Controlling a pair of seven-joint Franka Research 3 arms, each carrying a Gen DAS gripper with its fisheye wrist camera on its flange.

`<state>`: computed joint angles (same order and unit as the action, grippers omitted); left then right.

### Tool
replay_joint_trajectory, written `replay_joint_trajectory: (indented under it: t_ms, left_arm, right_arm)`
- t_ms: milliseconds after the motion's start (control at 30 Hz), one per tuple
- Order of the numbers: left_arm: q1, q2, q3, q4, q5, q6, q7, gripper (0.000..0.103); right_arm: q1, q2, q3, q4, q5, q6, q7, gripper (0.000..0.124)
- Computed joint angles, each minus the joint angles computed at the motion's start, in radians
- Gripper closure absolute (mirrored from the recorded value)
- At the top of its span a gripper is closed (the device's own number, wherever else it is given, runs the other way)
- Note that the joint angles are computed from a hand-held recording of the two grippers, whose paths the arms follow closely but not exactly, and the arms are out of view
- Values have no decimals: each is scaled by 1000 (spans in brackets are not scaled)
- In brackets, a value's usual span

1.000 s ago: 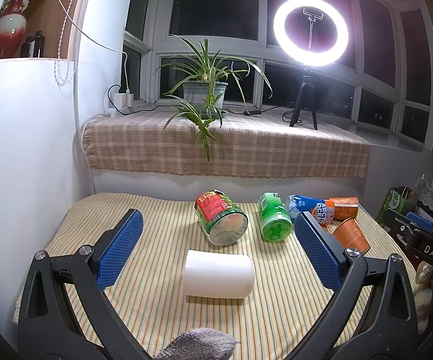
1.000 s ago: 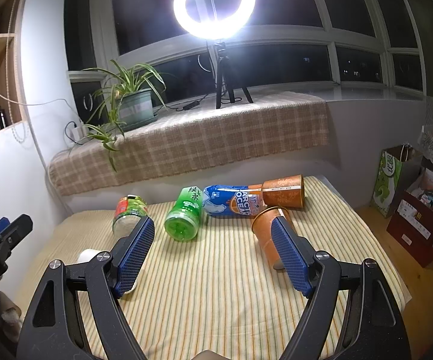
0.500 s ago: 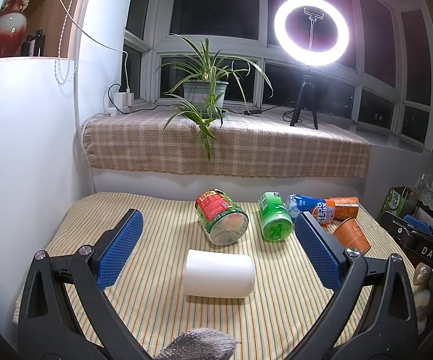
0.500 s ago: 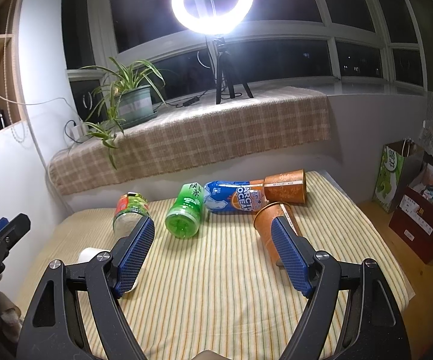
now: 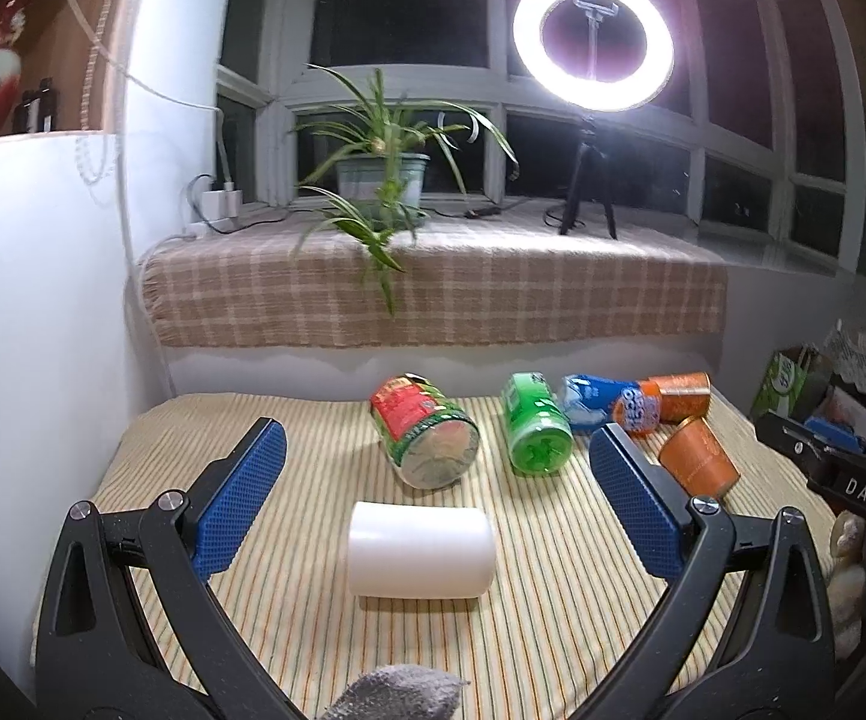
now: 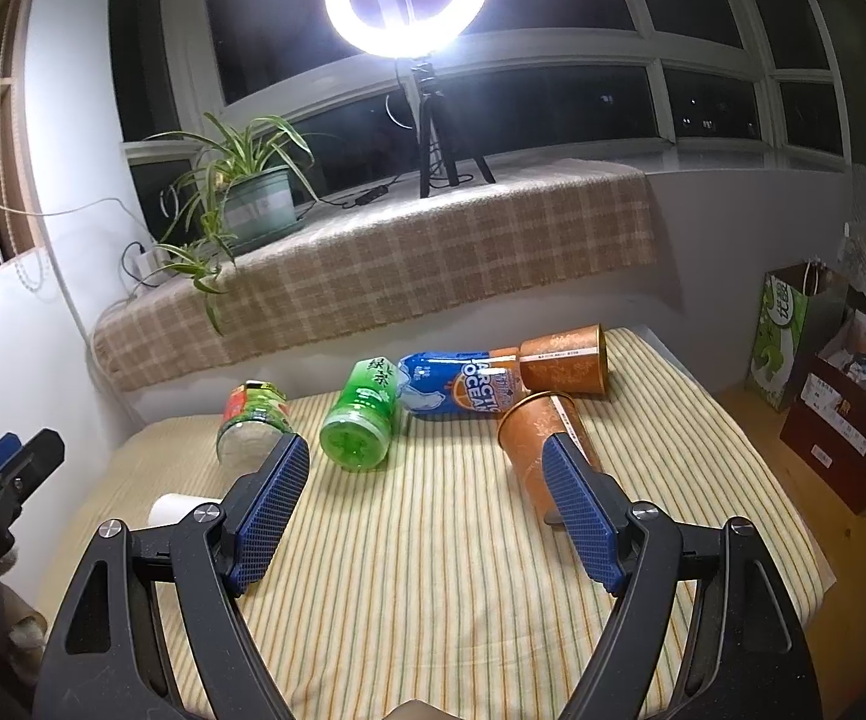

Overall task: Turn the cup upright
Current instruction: 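Reach the left tool to the blue ARCTIC OCEAN bottle and close on it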

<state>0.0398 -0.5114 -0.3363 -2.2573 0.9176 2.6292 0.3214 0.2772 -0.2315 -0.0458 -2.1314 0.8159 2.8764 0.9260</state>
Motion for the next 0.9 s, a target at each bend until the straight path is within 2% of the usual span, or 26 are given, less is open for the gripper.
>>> replay_joint_trajectory:
  t_ms: [300,400,467,533,633,767,900]
  left_arm:
    - [-88,166,65,108,-119,26,280,0]
    - [-139,247,108,176,-224,46,466,1]
    - [-179,310,142,238,-346,44,626,6]
    - [-213,387,167,327,-491,8,813,10]
    - [-216,510,154,483,-562,-77,953,20]
    - [-232,687,136,715,-566,-213,1113,20]
    - [-275,850,144,939,-520,-351,1219,20]
  right_arm:
    - [-19,11,-26,-17,42,-9,-17,44]
    - [-36,25,-34,-15,56,-24,-13,44]
    - [-49,35,-43,-15,78,-36,-19,44]
    - [-63,44,-47,-15,96,-45,-27,44]
    - [-91,62,-54,-10,116,-59,-36,44]
    - [-135,93,-58,3,122,-70,-18,44]
    - [-177,116,-61,12,121,-82,1,44]
